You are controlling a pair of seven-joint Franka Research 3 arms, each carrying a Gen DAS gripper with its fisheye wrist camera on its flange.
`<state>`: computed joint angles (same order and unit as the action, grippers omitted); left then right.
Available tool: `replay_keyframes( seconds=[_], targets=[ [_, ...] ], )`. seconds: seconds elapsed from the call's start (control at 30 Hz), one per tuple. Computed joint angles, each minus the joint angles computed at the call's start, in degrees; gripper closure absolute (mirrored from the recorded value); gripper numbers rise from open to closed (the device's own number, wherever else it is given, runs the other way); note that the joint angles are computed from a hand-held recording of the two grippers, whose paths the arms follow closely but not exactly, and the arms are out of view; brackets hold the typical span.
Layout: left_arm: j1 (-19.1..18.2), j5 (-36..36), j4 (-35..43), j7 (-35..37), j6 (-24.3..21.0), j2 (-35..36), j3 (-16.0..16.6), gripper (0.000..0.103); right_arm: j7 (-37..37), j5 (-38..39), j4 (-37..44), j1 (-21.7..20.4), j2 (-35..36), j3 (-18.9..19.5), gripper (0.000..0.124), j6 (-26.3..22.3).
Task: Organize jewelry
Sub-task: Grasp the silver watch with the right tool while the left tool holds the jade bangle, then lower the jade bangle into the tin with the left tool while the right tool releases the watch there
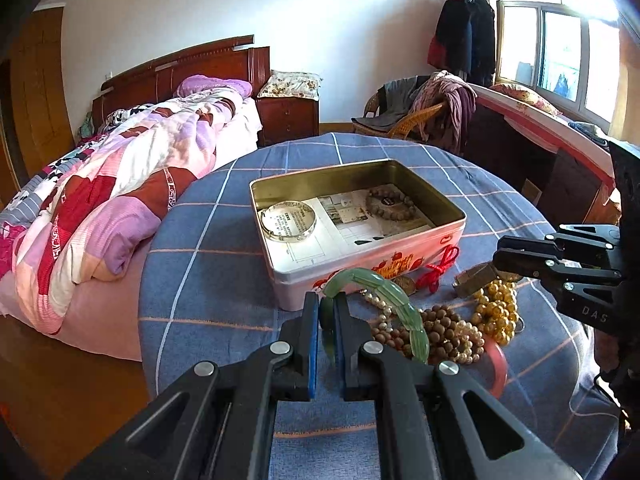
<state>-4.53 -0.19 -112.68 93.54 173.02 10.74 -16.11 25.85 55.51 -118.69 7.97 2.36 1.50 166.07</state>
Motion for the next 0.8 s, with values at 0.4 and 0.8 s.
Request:
replay_keyframes(
  seconds=[0.4,0.8],
  targets=[
    [0.07,-0.55,1.04,1.13,-0.47,0.32,-0.22,0.097,-0.82,0.38,2.2,0.32,0.18,0.04,0.109,-0.48],
    [-1.4,4.24,7.11,0.97,-2.39,2.09,1.71,0.097,0.1,-2.5,7.32,-0.11,2.52,0.8,0.109,-0.69]
  ],
)
